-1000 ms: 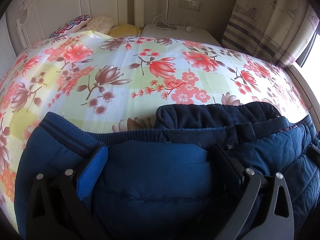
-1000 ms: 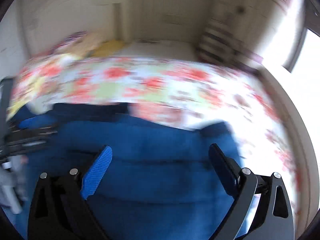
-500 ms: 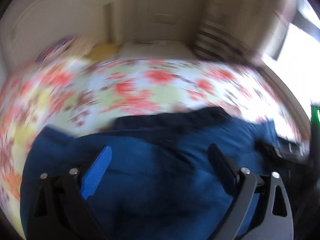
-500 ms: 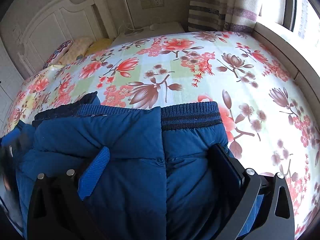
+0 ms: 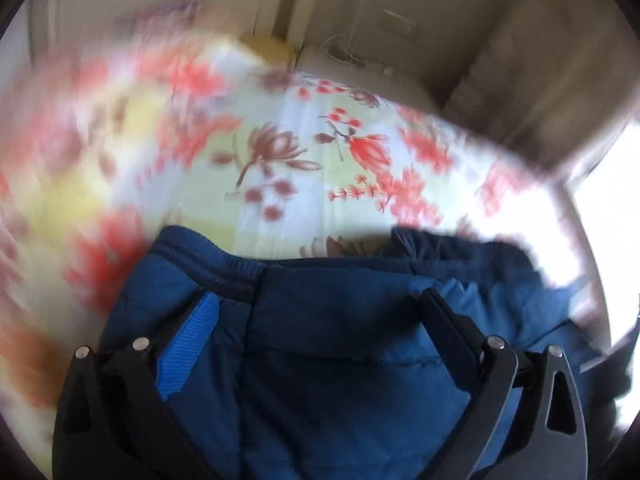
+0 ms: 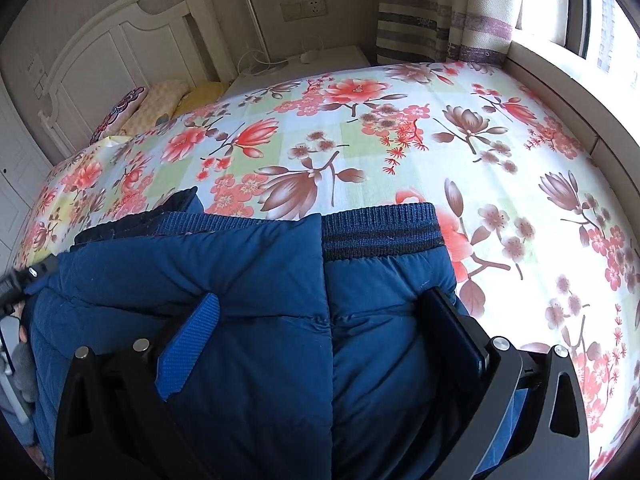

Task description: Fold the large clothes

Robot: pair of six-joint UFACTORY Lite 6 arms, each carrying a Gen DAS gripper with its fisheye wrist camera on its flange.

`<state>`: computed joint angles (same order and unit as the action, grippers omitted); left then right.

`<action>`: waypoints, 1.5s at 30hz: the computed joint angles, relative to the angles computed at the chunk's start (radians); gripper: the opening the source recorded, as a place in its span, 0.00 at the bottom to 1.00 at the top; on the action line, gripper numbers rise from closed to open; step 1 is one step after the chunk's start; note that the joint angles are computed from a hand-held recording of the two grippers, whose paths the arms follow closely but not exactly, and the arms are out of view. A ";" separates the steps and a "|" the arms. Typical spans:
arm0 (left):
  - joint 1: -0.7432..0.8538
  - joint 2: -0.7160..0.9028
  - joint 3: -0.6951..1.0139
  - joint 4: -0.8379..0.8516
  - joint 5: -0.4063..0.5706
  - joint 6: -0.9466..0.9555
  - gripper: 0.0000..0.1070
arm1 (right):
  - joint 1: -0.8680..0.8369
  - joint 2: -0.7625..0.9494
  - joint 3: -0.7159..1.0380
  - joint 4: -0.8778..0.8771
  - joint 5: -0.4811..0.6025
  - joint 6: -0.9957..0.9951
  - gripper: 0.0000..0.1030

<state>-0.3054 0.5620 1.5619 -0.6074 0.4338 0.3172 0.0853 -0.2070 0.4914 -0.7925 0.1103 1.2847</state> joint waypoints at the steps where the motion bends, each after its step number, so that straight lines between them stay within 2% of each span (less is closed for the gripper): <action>1: 0.008 -0.016 -0.022 -0.019 -0.014 0.026 0.90 | -0.002 -0.002 -0.002 0.010 -0.003 -0.010 0.95; 3: -0.015 -0.042 -0.073 0.043 -0.081 -0.031 0.90 | 0.001 -0.002 -0.001 -0.005 0.000 0.006 0.95; 4: -0.036 -0.046 -0.087 0.129 -0.115 -0.106 0.90 | 0.001 -0.002 -0.001 -0.005 0.001 0.007 0.95; 6: -0.060 -0.041 -0.077 0.276 -0.125 -0.242 0.91 | 0.014 0.011 0.018 0.024 0.024 -0.018 0.95; 8: -0.070 -0.036 -0.072 0.339 -0.123 -0.290 0.93 | 0.109 0.010 0.065 -0.064 0.192 0.125 0.93; 10: -0.078 -0.037 -0.076 0.404 -0.127 -0.343 0.94 | 0.294 -0.053 0.094 -0.194 0.384 0.299 0.93; 11: -0.083 -0.024 -0.063 0.427 -0.127 -0.364 0.94 | 0.371 -0.075 0.106 -0.218 0.429 0.337 0.93; 14: -0.089 -0.017 -0.051 0.471 -0.120 -0.403 0.94 | 0.668 0.018 0.276 -0.247 0.616 0.349 0.93; 15: -0.090 -0.016 -0.049 0.472 -0.120 -0.405 0.94 | 0.731 0.087 0.339 -0.249 0.634 0.321 0.93; 18: -0.086 -0.019 -0.054 0.435 -0.122 -0.372 0.94 | 0.772 0.369 0.492 -0.183 0.511 0.183 0.94; 20: -0.076 -0.024 -0.064 0.367 -0.125 -0.308 0.94 | 0.765 0.436 0.515 -0.224 0.493 0.243 0.95; 23: -0.076 -0.019 -0.056 0.368 -0.120 -0.308 0.94 | 0.707 0.328 0.430 -0.191 0.419 0.231 0.95; 26: -0.079 -0.023 -0.061 0.382 -0.124 -0.321 0.94 | 0.685 0.110 0.258 -0.267 0.516 0.367 0.95; 28: -0.076 -0.025 -0.065 0.360 -0.127 -0.302 0.94 | 0.613 -0.058 0.119 -0.243 0.527 0.375 0.95; 29: -0.076 -0.026 -0.067 0.364 -0.128 -0.304 0.94 | 0.530 -0.152 0.016 -0.242 0.477 0.376 0.95; 32: -0.071 -0.033 -0.076 0.333 -0.135 -0.274 0.94 | 0.269 -0.367 -0.206 -0.084 0.192 0.250 0.95; 34: -0.073 -0.035 -0.072 0.360 -0.129 -0.304 0.94 | 0.244 -0.339 -0.205 -0.119 0.140 0.264 0.95; 37: -0.122 -0.147 -0.171 0.642 -0.175 -0.581 0.88 | 0.355 -0.239 -0.136 -0.249 0.255 0.421 0.95; 40: -0.263 -0.366 -0.386 0.948 -0.273 -0.894 0.88 | 0.299 -0.305 -0.184 -0.182 0.191 0.342 0.95; 42: -0.369 -0.478 -0.494 1.157 -0.289 -1.063 0.91 | 0.252 -0.325 -0.206 -0.147 0.164 0.269 0.95; 44: -0.497 -0.470 -0.510 1.367 -0.229 -1.224 0.94 | 0.215 -0.341 -0.221 -0.108 0.146 0.201 0.95; 45: -0.572 -0.403 -0.483 1.471 -0.139 -1.300 0.94 | 0.212 -0.340 -0.221 -0.106 0.140 0.199 0.95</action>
<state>-0.8774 0.1592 1.0788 0.8641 0.2953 -0.9823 0.2969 -0.5468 0.2708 -0.8986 0.2505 1.4839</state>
